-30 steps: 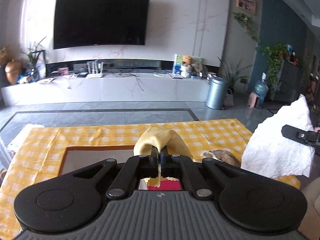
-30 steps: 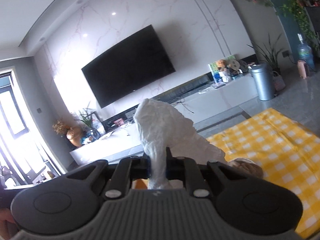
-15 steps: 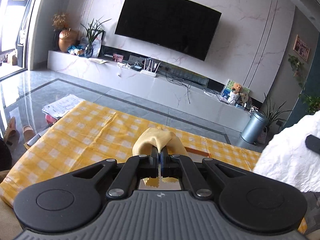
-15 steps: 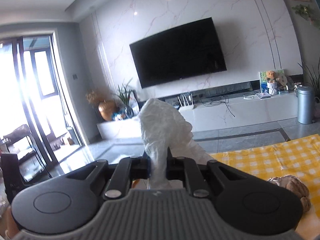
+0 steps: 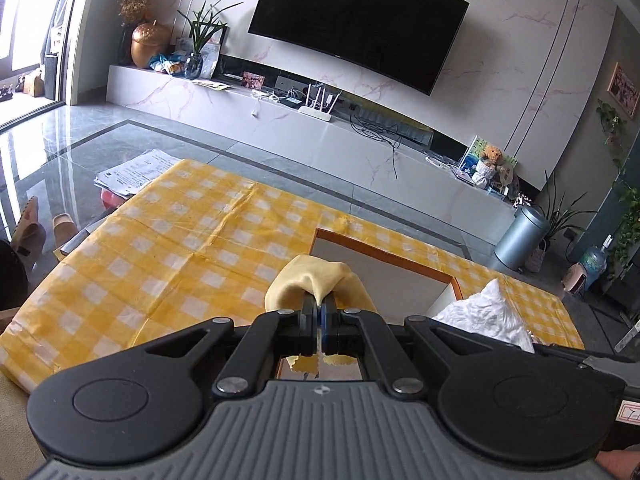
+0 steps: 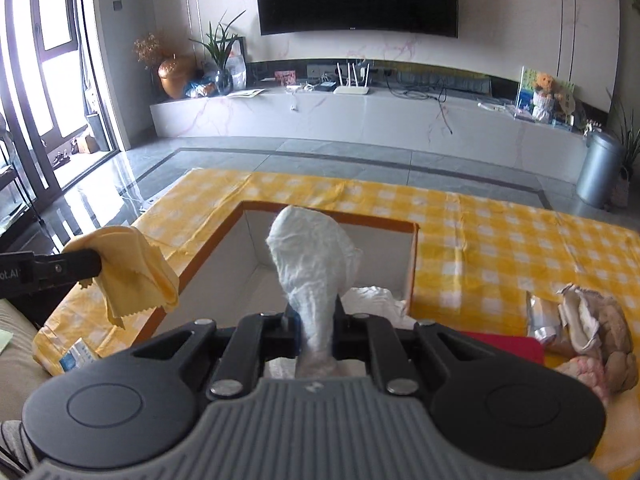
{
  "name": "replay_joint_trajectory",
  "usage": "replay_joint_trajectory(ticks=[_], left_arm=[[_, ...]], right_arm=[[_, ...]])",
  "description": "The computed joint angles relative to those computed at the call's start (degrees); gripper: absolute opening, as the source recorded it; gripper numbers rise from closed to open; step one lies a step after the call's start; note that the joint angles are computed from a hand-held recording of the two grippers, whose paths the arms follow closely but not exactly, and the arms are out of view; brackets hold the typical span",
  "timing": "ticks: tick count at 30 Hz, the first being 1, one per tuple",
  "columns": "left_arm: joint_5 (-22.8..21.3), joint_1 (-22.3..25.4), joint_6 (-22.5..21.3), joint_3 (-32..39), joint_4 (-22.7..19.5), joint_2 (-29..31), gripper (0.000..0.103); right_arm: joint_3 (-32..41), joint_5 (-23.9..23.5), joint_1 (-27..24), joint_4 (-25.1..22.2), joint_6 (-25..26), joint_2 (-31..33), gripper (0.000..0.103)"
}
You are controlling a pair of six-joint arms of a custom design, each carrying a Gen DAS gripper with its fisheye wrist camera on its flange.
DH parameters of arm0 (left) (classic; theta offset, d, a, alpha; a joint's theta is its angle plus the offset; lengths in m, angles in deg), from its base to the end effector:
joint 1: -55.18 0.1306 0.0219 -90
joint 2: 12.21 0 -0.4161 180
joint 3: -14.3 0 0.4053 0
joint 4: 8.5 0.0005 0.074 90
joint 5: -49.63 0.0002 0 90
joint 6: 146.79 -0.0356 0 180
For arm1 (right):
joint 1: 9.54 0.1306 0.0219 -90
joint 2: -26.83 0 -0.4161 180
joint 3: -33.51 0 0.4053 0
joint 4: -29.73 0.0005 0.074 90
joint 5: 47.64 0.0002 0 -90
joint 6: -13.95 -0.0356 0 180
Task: Organize soft objects
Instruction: 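Carry the white sheet with the right tool while the left tool carries the yellow cloth toward the box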
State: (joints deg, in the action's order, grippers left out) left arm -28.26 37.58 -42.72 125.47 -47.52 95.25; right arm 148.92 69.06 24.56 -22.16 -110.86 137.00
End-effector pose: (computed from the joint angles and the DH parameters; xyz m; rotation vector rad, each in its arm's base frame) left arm 0.6075 -0.2011 0.4907 0.1901 2.2154 -0.5399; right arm 0.5404 0.3460 0.4811 0.2280 2.2673 0.0662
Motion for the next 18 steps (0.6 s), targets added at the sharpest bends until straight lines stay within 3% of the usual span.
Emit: replay_joint_trajectory(ticks=[3, 8, 11, 14, 18], left_arm=[[-0.8, 0.6, 0.4, -0.2, 0.2, -0.3, 0.002], [-4.4, 1.1, 0.0, 0.0, -0.3, -0.4, 0.002], [-1.9, 1.6, 0.7, 0.5, -0.8, 0.1, 0.002], [2.2, 2.0, 0.8, 1.2, -1.9, 0.7, 0.002], [1.8, 1.2, -0.9, 0.1, -0.9, 0.0, 0.002]], right_arm=[[-0.5, -3.4, 0.2, 4.0, -1.4, -1.1, 0.011], [1.2, -2.9, 1.1, 6.5, -1.3, -1.9, 0.012], [4.5, 0.1, 1.8, 3.1, 0.0, -0.1, 0.017], [5.4, 0.4, 1.3, -0.9, -2.5, 1.3, 0.017], [2.1, 2.2, 1.0, -1.8, -4.0, 0.7, 0.016]])
